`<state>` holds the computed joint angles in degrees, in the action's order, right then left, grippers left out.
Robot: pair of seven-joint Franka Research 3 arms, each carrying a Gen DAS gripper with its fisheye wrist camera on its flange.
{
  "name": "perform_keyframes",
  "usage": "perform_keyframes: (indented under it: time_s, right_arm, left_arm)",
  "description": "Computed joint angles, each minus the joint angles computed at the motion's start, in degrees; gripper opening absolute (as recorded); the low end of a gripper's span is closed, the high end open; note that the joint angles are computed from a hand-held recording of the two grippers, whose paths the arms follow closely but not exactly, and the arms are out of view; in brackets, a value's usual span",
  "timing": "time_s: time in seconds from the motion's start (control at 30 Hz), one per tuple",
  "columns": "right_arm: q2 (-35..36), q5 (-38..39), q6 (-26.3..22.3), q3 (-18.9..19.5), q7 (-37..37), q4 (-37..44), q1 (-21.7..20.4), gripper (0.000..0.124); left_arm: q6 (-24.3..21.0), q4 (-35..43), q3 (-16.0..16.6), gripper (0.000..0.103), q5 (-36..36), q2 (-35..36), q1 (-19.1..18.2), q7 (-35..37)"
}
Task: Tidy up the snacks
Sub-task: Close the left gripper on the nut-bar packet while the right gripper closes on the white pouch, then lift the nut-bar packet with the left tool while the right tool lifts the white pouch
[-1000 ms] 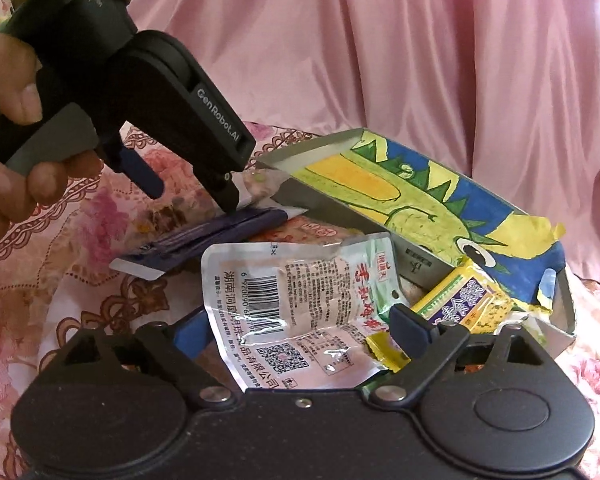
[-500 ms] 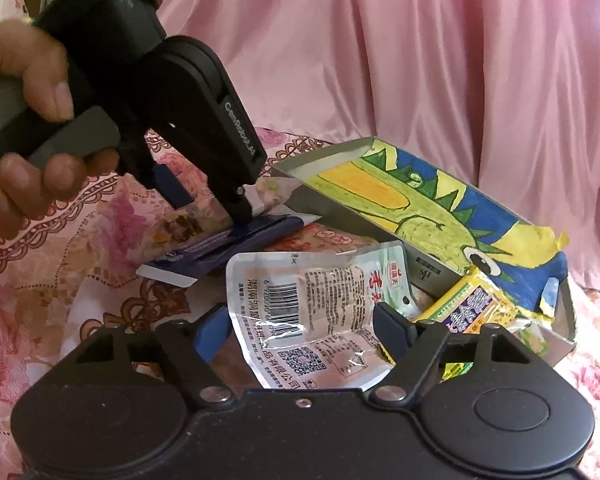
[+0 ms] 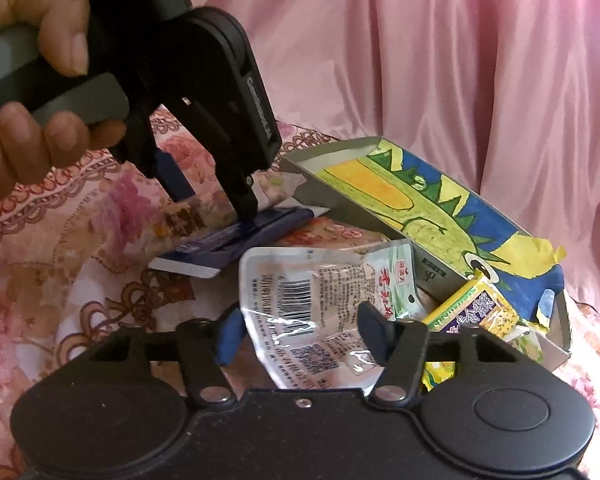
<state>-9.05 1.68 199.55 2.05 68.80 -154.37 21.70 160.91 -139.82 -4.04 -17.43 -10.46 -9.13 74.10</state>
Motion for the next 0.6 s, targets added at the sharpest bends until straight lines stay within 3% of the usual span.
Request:
perform_keyframes:
  time_s: [0.07,0.17,0.37,0.47,0.6]
  right_arm:
    - [-1.8,-0.2,0.3,0.1,-0.3,-1.4,0.0,0.041]
    - [-5.0,0.2,0.2,-0.2,-0.7,-3.7,0.2,0.035]
    - [-10.5,5.7,-1.5,1.4,0.1,-6.4,-1.6,0.032]
    - [-11.9,10.8,-2.0,5.6,0.4,-7.0,-5.3,0.032]
    - [-11.1,19.2,-2.1,15.0,-0.1,-6.0,-13.8,0.039]
  left_arm:
    - [-0.4,-0.5,0.8,0.051,-3.1,-0.8,-1.0,1.3]
    - [-1.0,-1.5,1.5,0.051,-6.7,-2.2,-1.9,2.2]
    - [-2.1,-3.7,1.7,0.05,-9.6,-5.4,-3.6,2.7]
    - [-2.7,-4.4,0.8,0.05,-7.4,-6.8,-3.8,0.9]
    - [-2.9,-5.2,1.4,0.049,-7.7,-8.1,-5.3,0.5]
